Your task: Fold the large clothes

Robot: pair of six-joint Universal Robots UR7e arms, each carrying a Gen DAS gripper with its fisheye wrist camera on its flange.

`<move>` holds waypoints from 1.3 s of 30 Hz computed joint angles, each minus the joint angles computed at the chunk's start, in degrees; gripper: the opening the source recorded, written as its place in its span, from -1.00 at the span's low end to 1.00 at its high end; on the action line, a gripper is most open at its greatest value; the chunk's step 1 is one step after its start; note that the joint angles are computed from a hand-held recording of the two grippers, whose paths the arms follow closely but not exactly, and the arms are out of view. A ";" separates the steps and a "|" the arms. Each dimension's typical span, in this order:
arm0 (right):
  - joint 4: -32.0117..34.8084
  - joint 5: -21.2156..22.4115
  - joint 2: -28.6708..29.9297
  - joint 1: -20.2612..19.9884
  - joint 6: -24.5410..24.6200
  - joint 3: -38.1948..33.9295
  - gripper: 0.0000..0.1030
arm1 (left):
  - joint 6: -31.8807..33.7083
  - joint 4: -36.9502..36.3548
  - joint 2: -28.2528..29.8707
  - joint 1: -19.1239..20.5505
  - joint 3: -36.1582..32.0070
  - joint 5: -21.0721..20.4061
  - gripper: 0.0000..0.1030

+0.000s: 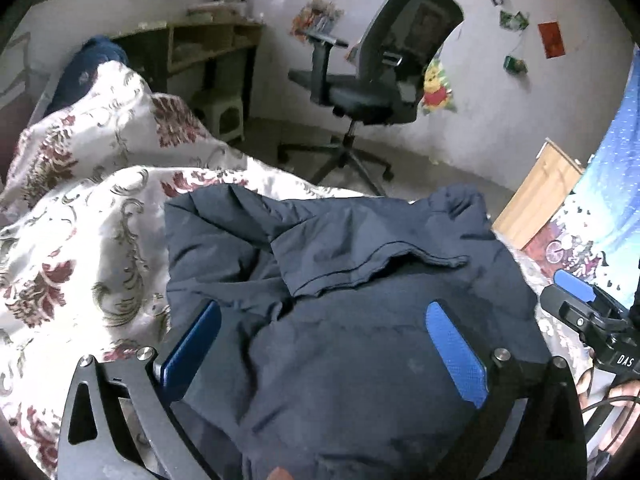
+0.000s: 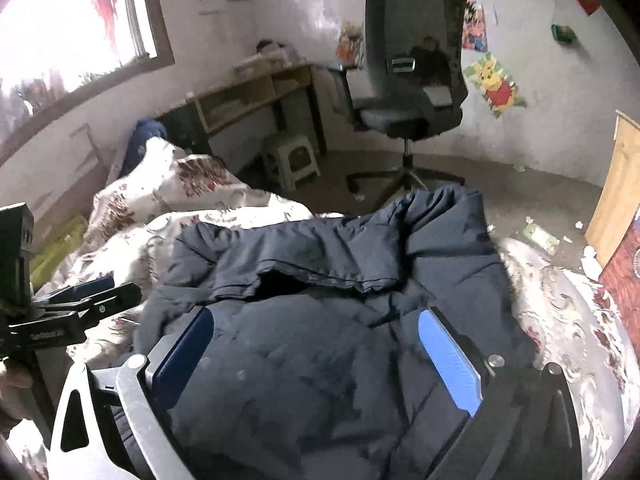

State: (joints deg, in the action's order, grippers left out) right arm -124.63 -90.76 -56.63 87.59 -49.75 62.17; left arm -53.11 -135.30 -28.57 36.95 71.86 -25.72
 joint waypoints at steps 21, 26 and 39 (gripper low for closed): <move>-10.23 -0.45 -23.43 -0.15 -0.15 23.38 1.00 | -5.56 2.58 -5.53 -11.43 10.27 1.33 0.97; -7.91 1.52 -26.26 -2.03 -3.80 25.49 1.00 | -9.74 5.14 -5.57 -12.90 12.17 1.39 0.97; -3.22 5.11 -31.63 -10.01 -15.79 30.06 1.00 | -22.75 19.67 -3.50 -16.02 15.36 -0.54 0.97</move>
